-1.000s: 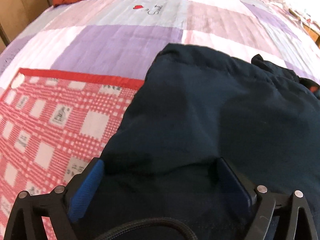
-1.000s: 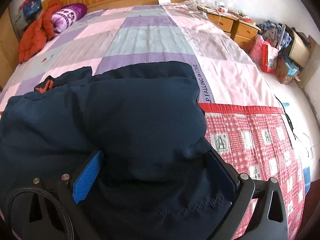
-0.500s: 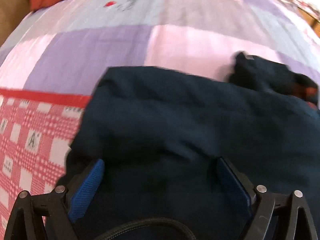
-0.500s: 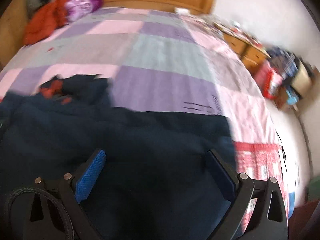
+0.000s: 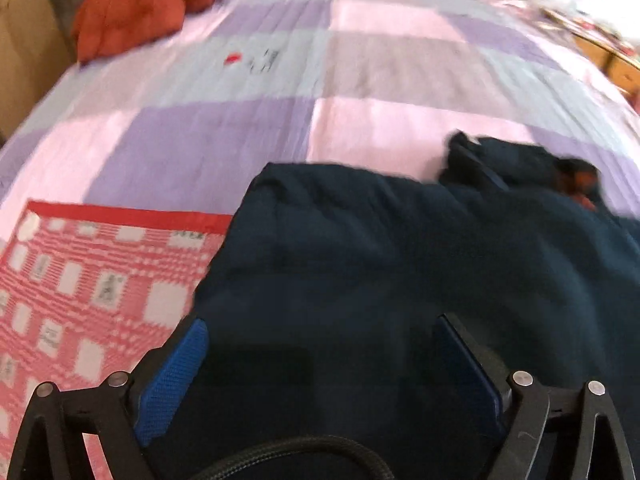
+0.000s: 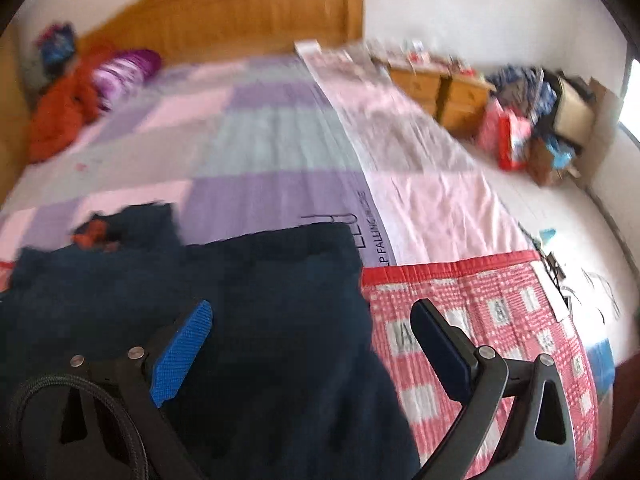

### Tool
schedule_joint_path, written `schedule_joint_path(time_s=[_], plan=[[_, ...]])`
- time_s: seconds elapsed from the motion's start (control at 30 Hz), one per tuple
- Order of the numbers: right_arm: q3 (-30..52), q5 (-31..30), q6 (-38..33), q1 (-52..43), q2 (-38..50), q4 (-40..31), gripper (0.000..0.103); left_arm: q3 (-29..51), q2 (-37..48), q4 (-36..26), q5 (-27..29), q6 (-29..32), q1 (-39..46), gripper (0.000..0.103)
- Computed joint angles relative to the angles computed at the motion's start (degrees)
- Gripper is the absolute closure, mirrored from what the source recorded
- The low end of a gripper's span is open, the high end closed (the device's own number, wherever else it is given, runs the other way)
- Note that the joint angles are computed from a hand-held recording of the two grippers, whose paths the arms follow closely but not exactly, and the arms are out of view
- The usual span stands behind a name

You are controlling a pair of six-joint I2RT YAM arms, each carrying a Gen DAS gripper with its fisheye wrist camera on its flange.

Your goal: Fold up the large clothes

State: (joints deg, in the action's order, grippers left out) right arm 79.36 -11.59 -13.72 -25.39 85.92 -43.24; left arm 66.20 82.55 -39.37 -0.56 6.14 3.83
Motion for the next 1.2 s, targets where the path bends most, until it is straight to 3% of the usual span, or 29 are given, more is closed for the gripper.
schedule_joint_path(time_s=[0.13,0.2,0.27,0.33,0.47,0.6,0.7,0.8,0.83,0.93,1.0,1.2], plan=[[-11.1,-3.98,-6.54,-6.49,-14.81,-3.28,0.001,-10.91,-10.73,0.15,0.11,4.55,4.28,0.008],[-15.96,-3.44,-10.96,-10.23,-17.98,-4.8,0.001,-14.66,-12.31,1.73,2.38,5.45,7.46,0.007],[-17.96,-3.9,-13.34,-14.33,-16.28,-6.19,0.001,-15.61,-11.41,3.16,4.53,4.57,9.52,0.0],[-17.76,-8.67,-12.44,-19.41,-11.23,-6.52,0.001,-16.13,-10.11,5.95,3.75,4.19,8.97,0.0],[-19.33,-6.09,-10.82,-19.14,-10.34,-1.5,0.001,-14.61,-7.83,6.13,2.97,3.63,8.28,0.0],[-18.09,-3.79,-12.64,-20.09,-13.06,-3.11,0.001,-14.69,-14.02,0.46,2.32,6.12,9.76,0.001],[-17.9,-7.16,-16.87,-25.06,-18.15,-6.03,0.001,-17.48,-22.21,-3.38,3.76,10.26,12.41,0.001],[-19.2,-11.32,-25.85,-30.06,-23.35,-12.3,0.001,-21.65,-28.39,-6.52,3.69,14.7,14.92,0.001],[-20.53,-9.76,-28.31,-31.0,-23.53,-12.99,0.001,-22.47,-28.51,-7.09,3.94,15.53,16.08,0.001],[-21.03,-6.14,-26.81,-36.27,-19.55,-14.6,0.001,-22.22,-24.93,-9.47,6.1,15.28,22.92,0.001],[-19.79,-7.85,-26.95,-40.31,-20.89,-16.68,0.001,-20.94,-24.91,-11.08,7.08,14.94,25.77,0.001],[-16.74,-17.89,-48.3,-48.75,-32.04,-35.06,0.001,-17.22,-31.73,-22.7,14.13,24.13,35.48,0.001]])
